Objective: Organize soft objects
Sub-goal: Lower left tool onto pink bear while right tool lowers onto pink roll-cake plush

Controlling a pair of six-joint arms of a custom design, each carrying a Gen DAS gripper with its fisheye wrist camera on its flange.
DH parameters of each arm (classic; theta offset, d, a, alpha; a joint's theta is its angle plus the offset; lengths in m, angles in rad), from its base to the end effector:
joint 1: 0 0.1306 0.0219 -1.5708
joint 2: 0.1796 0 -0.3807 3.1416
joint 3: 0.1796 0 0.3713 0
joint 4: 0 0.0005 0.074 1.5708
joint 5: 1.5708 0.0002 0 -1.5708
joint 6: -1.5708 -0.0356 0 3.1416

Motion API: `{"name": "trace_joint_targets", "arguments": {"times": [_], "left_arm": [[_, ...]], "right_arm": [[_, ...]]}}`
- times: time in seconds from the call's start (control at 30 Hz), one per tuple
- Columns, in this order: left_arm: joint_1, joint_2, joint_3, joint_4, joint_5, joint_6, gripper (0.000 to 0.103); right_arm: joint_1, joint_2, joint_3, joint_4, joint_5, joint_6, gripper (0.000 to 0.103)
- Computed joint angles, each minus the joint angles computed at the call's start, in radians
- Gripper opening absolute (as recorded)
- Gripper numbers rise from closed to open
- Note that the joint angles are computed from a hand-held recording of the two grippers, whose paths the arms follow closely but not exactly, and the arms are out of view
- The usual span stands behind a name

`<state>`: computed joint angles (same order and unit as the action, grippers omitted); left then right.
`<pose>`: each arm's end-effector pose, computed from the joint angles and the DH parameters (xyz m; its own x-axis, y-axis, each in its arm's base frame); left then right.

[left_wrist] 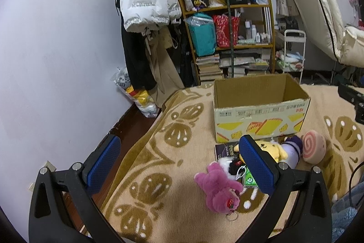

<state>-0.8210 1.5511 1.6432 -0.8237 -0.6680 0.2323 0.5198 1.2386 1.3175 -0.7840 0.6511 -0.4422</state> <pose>0.3756 -0.3717 0.4723 -0.5030 0.2750 -0.8194 0.1486 0.9614 0.2314 0.3685 0.1855 0.4697 -0.5060 0.1026 -0.8564 0.2457 0.9689 -0.0291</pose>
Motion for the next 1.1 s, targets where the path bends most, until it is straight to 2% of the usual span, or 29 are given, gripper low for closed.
{"name": "trace_joint_targets", "arguments": {"times": [0.2,0.5,0.83,1.1], "left_arm": [[0.022,0.055,0.065,-0.106,0.043,0.041,0.102],[0.069,0.158,0.169,-0.266,0.148,0.116,0.102],[0.092,0.275,0.279,-0.394,0.257,0.152,0.102],[0.113,0.375,0.368,-0.508,0.347,0.189,0.102]], "right_arm": [[-0.010,0.001,-0.024,-0.015,-0.022,-0.027,0.103],[-0.084,0.071,0.021,-0.097,-0.152,-0.083,0.103],[-0.123,0.206,0.120,-0.181,-0.200,-0.038,0.103],[-0.130,0.267,0.152,-0.278,-0.256,-0.072,0.103]]}}
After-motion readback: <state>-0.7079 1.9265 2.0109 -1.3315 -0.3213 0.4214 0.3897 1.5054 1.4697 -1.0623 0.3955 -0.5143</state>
